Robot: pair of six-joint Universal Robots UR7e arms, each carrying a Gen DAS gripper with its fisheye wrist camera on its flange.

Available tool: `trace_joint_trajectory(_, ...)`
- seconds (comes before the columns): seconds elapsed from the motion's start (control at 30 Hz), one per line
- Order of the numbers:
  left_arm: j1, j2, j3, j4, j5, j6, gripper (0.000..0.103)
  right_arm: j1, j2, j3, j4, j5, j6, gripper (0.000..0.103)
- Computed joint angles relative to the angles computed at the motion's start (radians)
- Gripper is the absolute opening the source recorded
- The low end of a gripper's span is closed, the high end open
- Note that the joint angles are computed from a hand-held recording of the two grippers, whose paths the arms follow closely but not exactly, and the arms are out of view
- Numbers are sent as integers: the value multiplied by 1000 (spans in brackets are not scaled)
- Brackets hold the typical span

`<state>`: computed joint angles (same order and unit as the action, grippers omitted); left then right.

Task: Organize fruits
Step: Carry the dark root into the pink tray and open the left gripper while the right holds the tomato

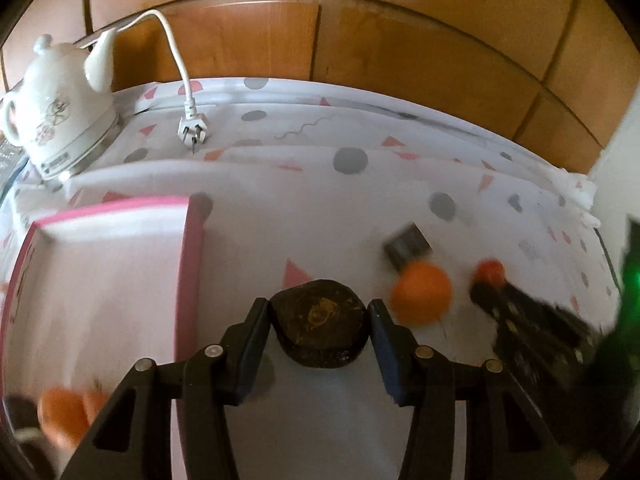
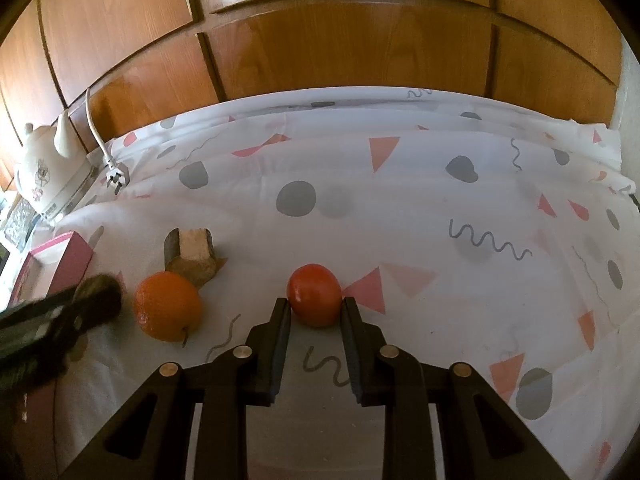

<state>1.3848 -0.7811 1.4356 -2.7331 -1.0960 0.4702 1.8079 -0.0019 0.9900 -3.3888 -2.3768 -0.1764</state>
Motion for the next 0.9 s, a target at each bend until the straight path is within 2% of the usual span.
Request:
trace_joint_trajectory(0.2, 7, -102, 184, -95, -48, 34, 50, 12, -35, 75, -12, -21, -19, 25)
trace_joint_trajectory(0.4, 18, -132, 297, -224, -80, 106, 50, 23, -83, 212, -91, -5, -25, 25)
trace_joint_trajectory(0.57, 33, -122, 292, -253, -117, 129, 51, 17, -71, 235, -138, 2, -43, 25)
trace_joint_trajectory(0.73, 29, -102, 303, -300, -89, 173, 50, 10, -81, 250, -150, 28, -30, 26)
trace_joint_trajectory(0.9, 37, -103, 299, -295, -109, 168, 50, 8, -83, 256, -153, 36, -26, 28)
